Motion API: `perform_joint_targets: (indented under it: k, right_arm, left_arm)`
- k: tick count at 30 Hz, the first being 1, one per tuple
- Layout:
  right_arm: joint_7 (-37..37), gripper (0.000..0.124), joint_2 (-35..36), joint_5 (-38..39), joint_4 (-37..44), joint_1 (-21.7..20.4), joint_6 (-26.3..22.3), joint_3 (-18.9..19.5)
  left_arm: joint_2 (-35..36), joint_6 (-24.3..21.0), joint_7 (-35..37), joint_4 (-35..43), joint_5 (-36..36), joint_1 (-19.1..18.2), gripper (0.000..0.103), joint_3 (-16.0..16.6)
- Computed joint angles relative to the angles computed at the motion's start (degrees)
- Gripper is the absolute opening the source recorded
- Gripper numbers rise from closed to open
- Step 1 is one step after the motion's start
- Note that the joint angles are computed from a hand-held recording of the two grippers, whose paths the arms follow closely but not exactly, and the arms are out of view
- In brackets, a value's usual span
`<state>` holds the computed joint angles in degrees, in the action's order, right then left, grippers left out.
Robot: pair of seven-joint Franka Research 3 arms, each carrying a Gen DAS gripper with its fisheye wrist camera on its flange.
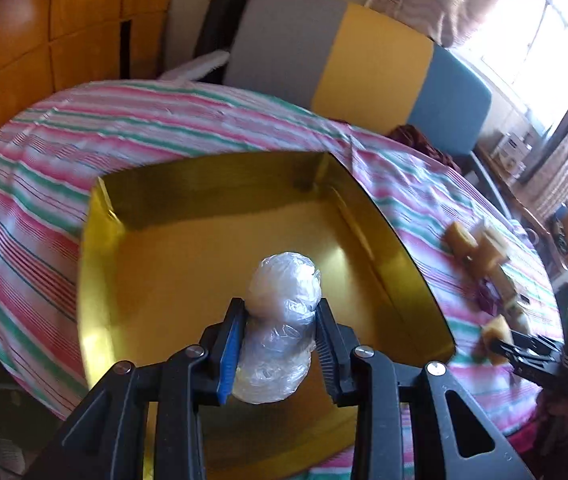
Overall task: Organize objects
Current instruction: 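Carry the bundle into the gold tray and open the left tool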
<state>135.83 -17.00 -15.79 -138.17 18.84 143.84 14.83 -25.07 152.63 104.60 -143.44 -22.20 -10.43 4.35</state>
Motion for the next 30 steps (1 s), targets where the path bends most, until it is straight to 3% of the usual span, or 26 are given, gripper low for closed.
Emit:
perform_joint_targets:
  k: [10,14,18,20,24,27,30]
  right_arm:
    - [0.4,0.053,0.8,-1.4,0.9,0.0,-1.2,0.5]
    - [0.7,0.053,1.0,-2.7,1.1,0.2,-1.7,0.4]
    - [0.3,0.053,1.5,-3.1,1.5,0.6,-2.1,0.1]
    - [0.3,0.053,1.5,-2.9,1.5,0.7,-1.9,-0.1]
    - [0.3,0.053,1.8,-3.4,1.7,0.8,-2.1,0.0]
    - [0.3,0.053,1.8,-3.7,1.8,0.9,-2.4,0.0]
    - [0.4,0.054,1.9,-4.0,1.9,1.0,-2.8,0.0]
  left_arm:
    - [12.2,-1.1,-4.2,10.4,2.8,6.8,0.034,-0.8]
    - [16.1,-0.9,-6.3,12.4,4.7,9.6,0.034,-3.2]
    - [19.5,1.1,-15.0,14.1,14.0,12.9,0.035,-6.0]
    - [21.5,1.7,-22.0,15.7,22.3,14.5,0.035,-7.2]
    - [24.6,2.0,-30.5,18.1,31.9,15.7,0.039,-7.5]
    - [25.6,2.6,-35.2,18.7,39.4,16.1,0.044,-7.4]
    - [26.2,2.8,-31.9,19.3,37.5,16.3,0.046,-7.5]
